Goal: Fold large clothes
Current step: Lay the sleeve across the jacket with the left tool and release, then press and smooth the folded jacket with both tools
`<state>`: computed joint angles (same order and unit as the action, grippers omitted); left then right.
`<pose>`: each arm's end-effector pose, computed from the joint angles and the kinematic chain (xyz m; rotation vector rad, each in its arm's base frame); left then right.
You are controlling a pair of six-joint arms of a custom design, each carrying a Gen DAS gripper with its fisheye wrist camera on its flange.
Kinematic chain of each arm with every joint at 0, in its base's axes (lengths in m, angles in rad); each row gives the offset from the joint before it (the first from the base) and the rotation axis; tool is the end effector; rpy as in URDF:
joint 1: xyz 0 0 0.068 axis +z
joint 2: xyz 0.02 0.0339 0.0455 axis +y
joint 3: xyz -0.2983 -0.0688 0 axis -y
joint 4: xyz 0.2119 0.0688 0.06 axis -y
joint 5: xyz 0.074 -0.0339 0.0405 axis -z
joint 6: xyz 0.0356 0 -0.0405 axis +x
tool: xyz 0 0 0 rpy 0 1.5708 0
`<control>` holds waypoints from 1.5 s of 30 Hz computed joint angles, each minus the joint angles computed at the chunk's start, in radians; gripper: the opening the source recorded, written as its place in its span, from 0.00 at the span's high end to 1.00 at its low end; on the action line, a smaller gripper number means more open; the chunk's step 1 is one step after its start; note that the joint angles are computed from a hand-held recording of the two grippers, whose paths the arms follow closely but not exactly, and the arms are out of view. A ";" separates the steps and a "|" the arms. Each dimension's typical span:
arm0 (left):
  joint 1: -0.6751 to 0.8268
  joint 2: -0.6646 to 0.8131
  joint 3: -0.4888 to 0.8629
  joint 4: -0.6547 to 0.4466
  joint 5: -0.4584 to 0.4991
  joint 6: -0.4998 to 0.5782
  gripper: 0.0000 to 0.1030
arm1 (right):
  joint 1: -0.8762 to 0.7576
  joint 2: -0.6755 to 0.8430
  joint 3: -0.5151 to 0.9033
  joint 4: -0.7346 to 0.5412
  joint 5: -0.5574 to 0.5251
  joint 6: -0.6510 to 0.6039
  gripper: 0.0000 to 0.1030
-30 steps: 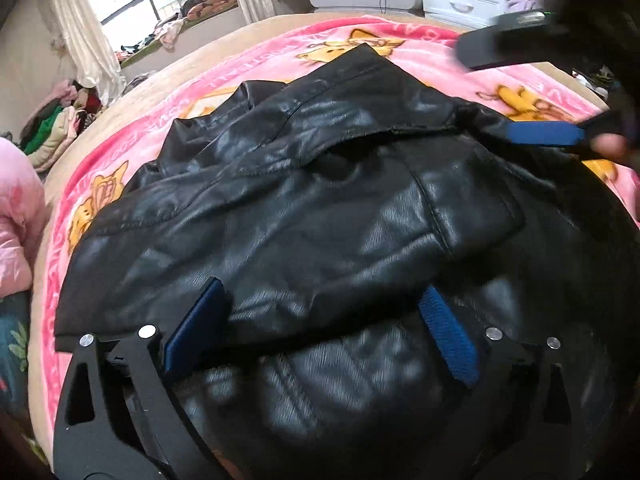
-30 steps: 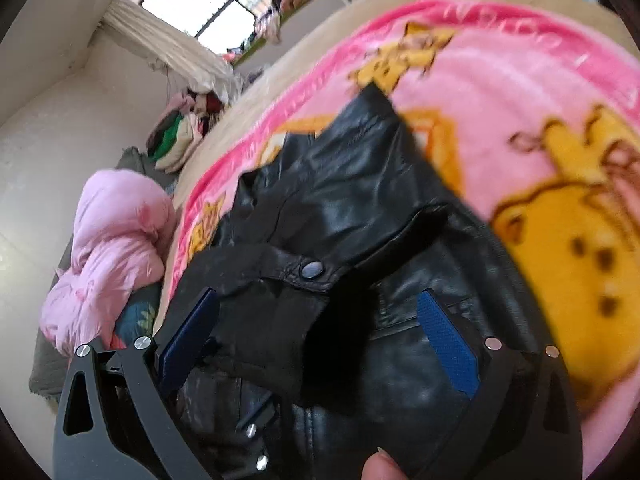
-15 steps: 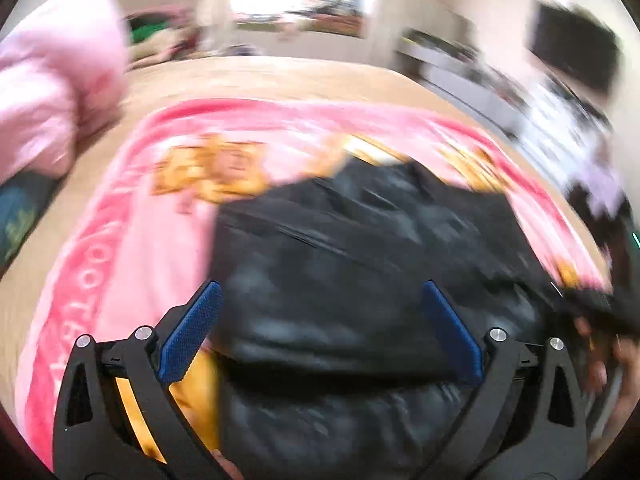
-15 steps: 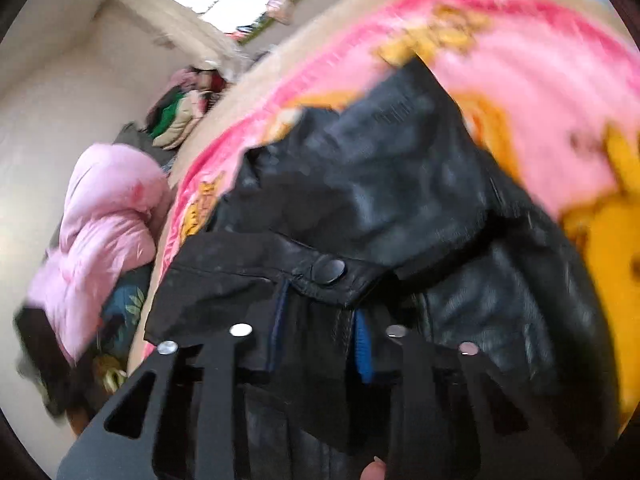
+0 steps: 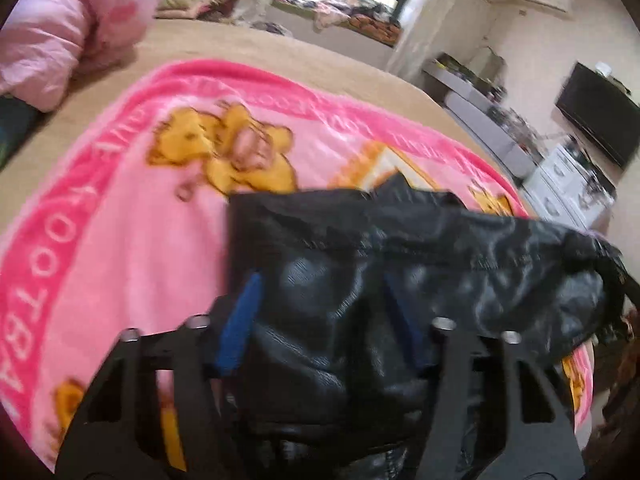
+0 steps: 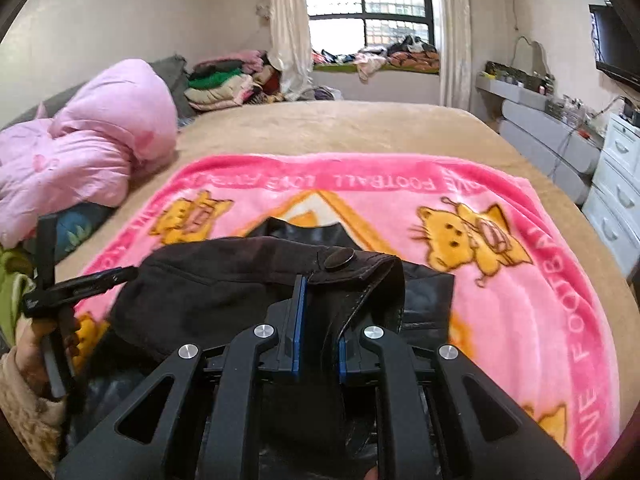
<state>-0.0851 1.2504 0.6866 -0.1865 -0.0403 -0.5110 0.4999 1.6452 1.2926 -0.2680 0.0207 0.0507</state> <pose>0.2167 -0.0170 0.2594 -0.5133 2.2769 -0.2531 0.3083 0.1676 0.3304 -0.4798 2.1531 0.2865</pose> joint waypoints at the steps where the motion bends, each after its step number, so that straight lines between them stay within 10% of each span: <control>1: -0.007 0.014 -0.005 0.012 0.004 0.009 0.65 | -0.005 0.011 -0.001 0.003 0.003 -0.005 0.89; 13: -0.095 0.155 -0.019 0.028 -0.034 0.065 0.76 | -0.038 0.138 -0.038 0.023 0.091 -0.009 0.84; 22: -0.098 0.161 -0.015 0.026 -0.041 0.066 0.76 | -0.018 0.045 -0.112 0.103 0.206 0.107 0.56; 34: -0.109 0.160 -0.008 0.014 -0.047 0.060 0.75 | 0.068 0.431 0.267 -0.190 0.179 0.126 0.57; 45: -0.141 0.082 0.040 -0.068 -0.097 0.060 0.75 | 0.041 0.213 -0.047 0.112 0.051 0.149 0.52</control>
<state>-0.2257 1.3325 0.7268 -0.2543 -0.1374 -0.4507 0.5409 1.8582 1.2454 -0.1565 0.0716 0.1999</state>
